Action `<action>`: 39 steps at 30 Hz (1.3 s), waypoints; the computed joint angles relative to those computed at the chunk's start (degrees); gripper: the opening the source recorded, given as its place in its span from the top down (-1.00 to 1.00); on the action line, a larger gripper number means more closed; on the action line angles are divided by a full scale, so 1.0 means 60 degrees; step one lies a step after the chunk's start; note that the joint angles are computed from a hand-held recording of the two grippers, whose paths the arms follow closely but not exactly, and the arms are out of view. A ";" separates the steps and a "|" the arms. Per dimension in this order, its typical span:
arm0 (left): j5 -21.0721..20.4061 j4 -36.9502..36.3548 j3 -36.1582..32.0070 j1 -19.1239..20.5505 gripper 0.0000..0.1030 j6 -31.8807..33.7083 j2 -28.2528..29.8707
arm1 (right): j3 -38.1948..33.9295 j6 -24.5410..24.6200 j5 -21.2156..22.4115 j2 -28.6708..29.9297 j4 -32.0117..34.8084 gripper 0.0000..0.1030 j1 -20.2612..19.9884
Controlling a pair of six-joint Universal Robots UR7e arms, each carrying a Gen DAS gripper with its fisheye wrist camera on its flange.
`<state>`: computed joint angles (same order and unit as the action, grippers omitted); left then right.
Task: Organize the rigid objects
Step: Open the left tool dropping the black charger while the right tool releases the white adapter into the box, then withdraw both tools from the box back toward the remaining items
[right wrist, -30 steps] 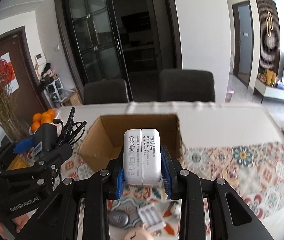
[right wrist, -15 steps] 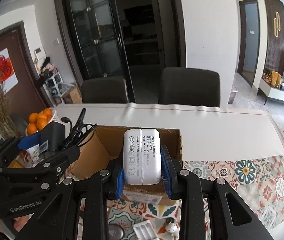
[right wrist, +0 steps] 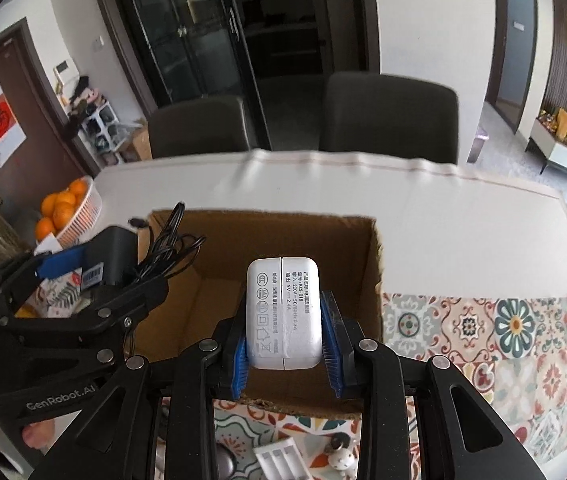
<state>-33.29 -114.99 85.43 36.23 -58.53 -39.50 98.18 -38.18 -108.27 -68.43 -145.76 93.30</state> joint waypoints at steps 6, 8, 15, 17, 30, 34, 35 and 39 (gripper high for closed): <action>0.0252 0.0454 -0.0302 0.0167 -0.61 -0.0021 0.0255 | -0.0109 -0.0113 -0.0290 0.0269 -0.0068 0.40 -0.0058; 0.0349 0.0746 -0.0371 0.0155 -0.61 -0.0287 0.0252 | -0.0173 -0.0075 -0.0308 0.0323 -0.0035 0.40 -0.0069; 0.0648 0.2056 -0.0294 -0.0017 -0.74 -0.1597 0.0002 | -0.0183 0.0047 -0.0165 0.0323 -0.0160 -0.03 -0.0028; 0.0781 0.2512 -0.0235 -0.0118 -0.78 -0.2134 -0.0097 | -0.0042 -0.0046 -0.0329 0.0279 -0.0537 -0.06 0.0065; 0.1395 0.5533 -0.0051 -0.1050 -1.00 -0.5241 -0.0469 | 0.1111 -0.0216 -0.0479 -0.0791 -0.1764 -0.39 0.0275; 0.1363 0.6397 0.0049 -0.1345 -1.00 -0.6195 -0.0563 | 0.1634 -0.0402 -0.0398 -0.1280 -0.2203 -0.61 0.0346; 0.1335 0.6462 0.0138 -0.1428 -1.00 -0.6335 -0.0612 | 0.1749 -0.0456 -0.0344 -0.1407 -0.2243 -0.63 0.0327; 0.1159 0.6831 0.0375 -0.1730 -1.00 -0.6956 -0.0760 | 0.2267 -0.0697 -0.0253 -0.1862 -0.2392 -0.66 0.0357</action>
